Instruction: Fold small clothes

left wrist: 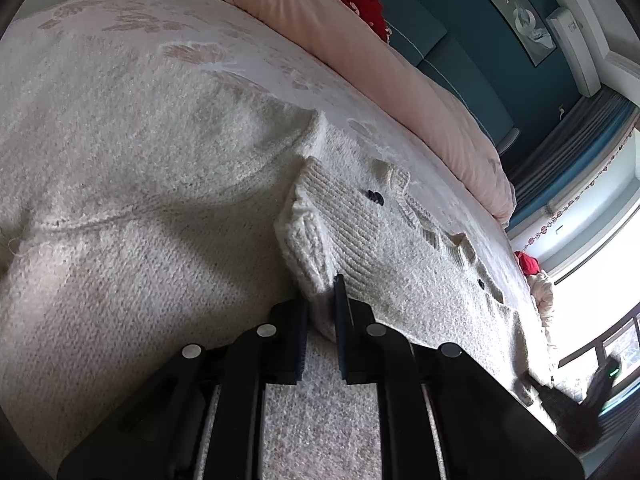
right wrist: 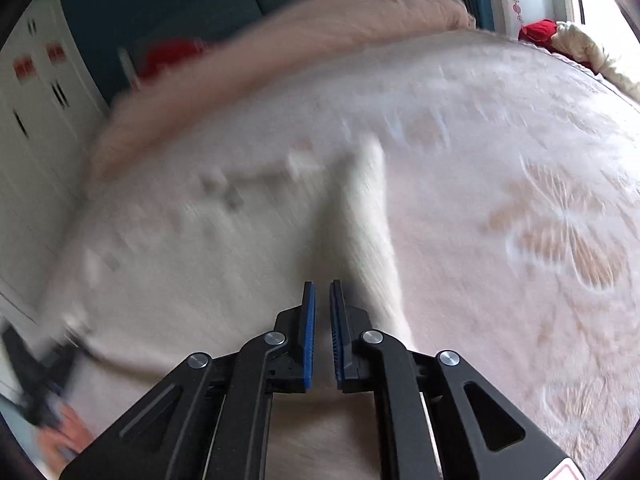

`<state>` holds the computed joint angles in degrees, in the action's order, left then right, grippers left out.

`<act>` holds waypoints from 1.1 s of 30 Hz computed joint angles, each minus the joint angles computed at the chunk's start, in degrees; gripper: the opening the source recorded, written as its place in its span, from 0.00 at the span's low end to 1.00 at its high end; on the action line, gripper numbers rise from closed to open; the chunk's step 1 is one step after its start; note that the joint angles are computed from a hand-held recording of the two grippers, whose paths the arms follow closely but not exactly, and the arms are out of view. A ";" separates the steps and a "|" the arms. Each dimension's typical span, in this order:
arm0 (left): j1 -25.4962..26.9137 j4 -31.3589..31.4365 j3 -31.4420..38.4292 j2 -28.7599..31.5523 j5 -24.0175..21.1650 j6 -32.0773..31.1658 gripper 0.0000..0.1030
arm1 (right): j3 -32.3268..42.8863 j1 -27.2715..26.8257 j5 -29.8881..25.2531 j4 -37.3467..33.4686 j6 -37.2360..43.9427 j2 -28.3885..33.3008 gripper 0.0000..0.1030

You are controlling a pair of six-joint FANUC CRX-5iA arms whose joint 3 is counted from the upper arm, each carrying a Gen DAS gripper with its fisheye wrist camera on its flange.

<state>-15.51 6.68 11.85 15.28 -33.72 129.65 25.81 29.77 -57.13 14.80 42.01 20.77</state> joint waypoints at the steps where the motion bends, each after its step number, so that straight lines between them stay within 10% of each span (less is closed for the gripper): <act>1: 0.05 0.13 -0.19 -0.15 0.06 -0.07 0.12 | -1.82 0.03 0.95 -0.12 -0.20 -0.58 0.02; 4: 0.64 0.75 -0.28 -1.41 -2.17 1.30 0.16 | -1.87 1.52 -0.16 4.91 -4.05 -1.41 0.06; 11: 5.79 -19.73 -7.64 -19.76 -13.39 20.37 0.80 | -12.46 8.67 1.68 8.23 -6.08 -9.54 0.16; 19: 33.57 -12.33 -17.72 -30.31 -20.65 23.36 0.85 | -16.48 14.92 -1.88 13.58 -8.18 -9.81 0.44; 22: 36.56 -13.15 -17.76 -29.68 -18.81 25.43 0.81 | -15.95 15.34 -2.81 14.65 -7.68 -8.98 0.47; 26: 37.76 -9.64 -15.39 -25.28 -19.18 18.00 0.17 | -17.22 14.94 -1.19 13.88 -8.32 -9.88 0.49; 33: 28.18 -16.48 -0.78 -21.05 -19.74 15.37 0.10 | -18.63 14.18 1.40 12.73 -8.62 -10.86 0.51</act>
